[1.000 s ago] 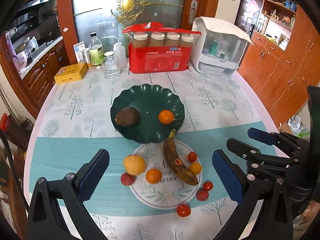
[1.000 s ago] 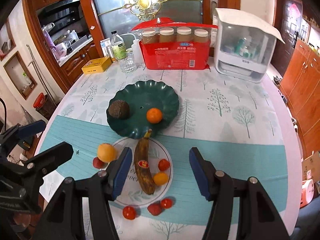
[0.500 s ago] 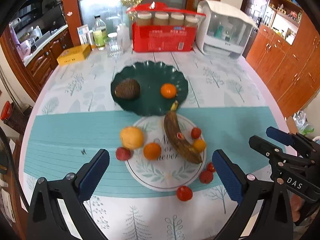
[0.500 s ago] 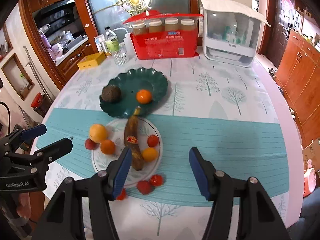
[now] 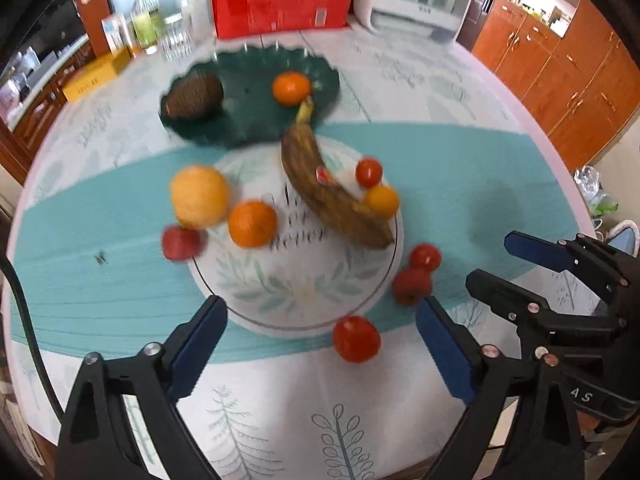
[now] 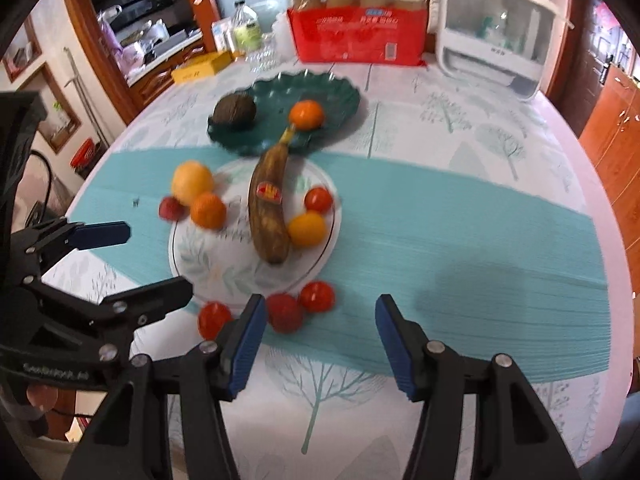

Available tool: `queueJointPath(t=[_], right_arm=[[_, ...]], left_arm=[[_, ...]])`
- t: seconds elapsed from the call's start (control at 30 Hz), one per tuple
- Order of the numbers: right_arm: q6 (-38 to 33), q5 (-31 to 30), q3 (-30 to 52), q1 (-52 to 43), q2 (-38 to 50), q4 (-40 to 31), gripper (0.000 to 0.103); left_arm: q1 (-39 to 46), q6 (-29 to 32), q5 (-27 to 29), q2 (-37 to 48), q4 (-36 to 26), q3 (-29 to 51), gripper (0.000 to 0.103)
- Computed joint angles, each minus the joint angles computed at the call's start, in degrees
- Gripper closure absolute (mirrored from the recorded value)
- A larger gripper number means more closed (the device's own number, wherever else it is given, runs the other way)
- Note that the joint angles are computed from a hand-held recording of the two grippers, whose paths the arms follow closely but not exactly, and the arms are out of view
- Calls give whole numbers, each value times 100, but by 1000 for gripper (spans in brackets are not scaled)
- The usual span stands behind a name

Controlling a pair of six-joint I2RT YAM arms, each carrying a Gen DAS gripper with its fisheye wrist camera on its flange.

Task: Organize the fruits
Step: 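Grasp a cherry tomato with the left tool while the right tool grasps a lychee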

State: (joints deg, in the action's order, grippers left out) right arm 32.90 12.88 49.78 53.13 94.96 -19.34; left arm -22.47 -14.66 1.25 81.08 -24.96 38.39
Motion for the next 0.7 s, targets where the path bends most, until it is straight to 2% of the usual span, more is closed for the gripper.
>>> queueJointPath(t=[0.07, 0.2, 0.33, 0.63, 0.67, 0.7], right_arm=[[0, -41, -77, 43, 106, 124, 50], [3, -133, -203, 79, 248, 299, 51], [13, -201, -302, 68, 327, 441, 51], [-35, -365, -288, 38, 512, 655, 51], [-48, -377, -275, 33, 532, 673, 51], [-53, -392, -254, 36, 558, 697, 51]], left_arm=[[64, -5, 157, 250, 118, -63, 18], [225, -101, 545, 690, 336, -104, 24], [150, -149, 610, 912, 539, -114, 31], [-191, -125, 702, 1515, 653, 28, 63], [-194, -119, 706, 1518, 662, 28, 70], [-215, -128, 700, 1477, 682, -18, 70]])
